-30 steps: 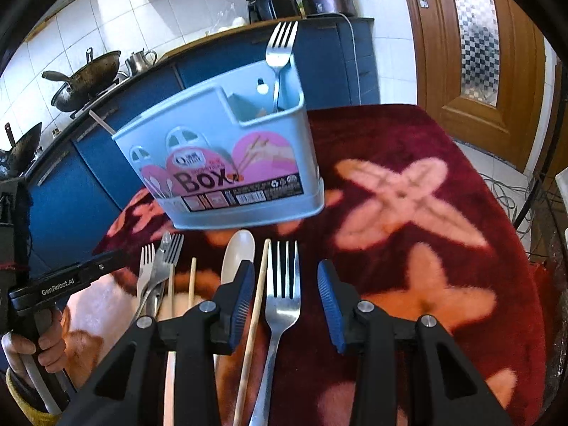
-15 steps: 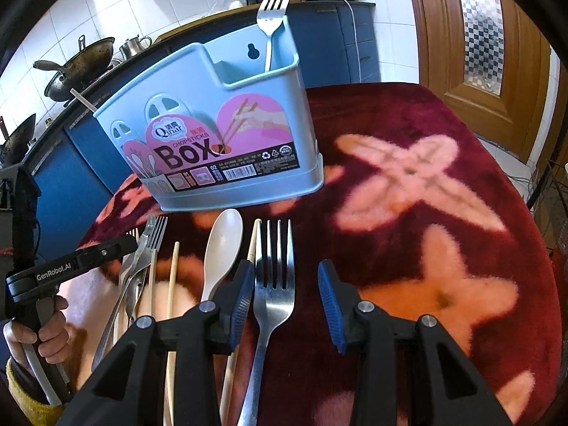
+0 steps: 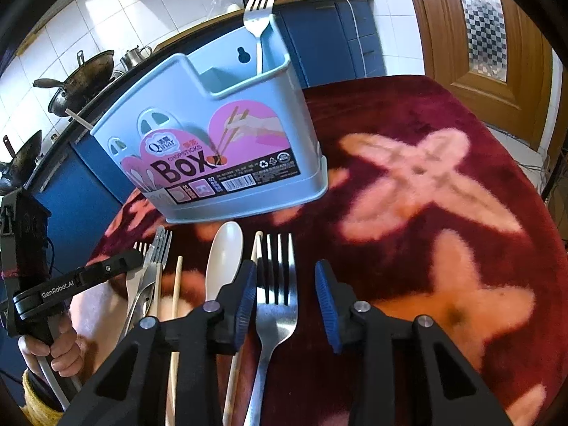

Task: Organize utensils
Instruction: 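Grasp a silver fork with the left tool while the right tool grasps another fork, then lift both held forks and carry them over the blue holder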

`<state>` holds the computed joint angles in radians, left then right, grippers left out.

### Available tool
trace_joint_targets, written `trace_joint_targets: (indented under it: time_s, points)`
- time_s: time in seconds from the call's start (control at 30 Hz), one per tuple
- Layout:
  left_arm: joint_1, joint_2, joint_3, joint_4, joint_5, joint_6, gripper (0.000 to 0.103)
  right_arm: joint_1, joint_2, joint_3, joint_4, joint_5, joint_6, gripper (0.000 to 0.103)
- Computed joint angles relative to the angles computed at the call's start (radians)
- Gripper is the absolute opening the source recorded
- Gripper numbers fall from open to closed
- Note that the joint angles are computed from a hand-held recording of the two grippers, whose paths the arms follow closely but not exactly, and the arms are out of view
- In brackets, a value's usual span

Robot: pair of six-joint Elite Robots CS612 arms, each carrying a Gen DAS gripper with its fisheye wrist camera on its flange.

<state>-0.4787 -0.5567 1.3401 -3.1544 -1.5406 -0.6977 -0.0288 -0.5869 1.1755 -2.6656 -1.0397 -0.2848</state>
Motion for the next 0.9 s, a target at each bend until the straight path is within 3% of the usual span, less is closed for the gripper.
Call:
trace_joint_targets:
  time_s: [0.07,0.27,0.47,0.7,0.9]
  points:
    - [-0.001,0.0,-0.001,-0.004,0.001,0.002,0.005,-0.003,0.002,-0.005,0.012,0.02,-0.004,0.025]
    - [-0.01,-0.01,0.012,-0.018,0.037,0.007,0.004,-0.006,-0.003,0.011,-0.015,0.058,-0.021,0.025]
    - [-0.035,-0.039,0.053,-0.072,0.172,0.056,0.003,-0.009,-0.027,0.069,-0.18,0.056,-0.004,0.024]
    - [-0.068,-0.066,0.091,-0.161,0.328,0.124,0.001,0.001,-0.057,0.151,-0.439,-0.019,-0.015,0.024]
    - [-0.084,-0.087,0.121,-0.23,0.395,0.151,0.001,0.0,-0.071,0.186,-0.581,-0.037,0.012,0.024]
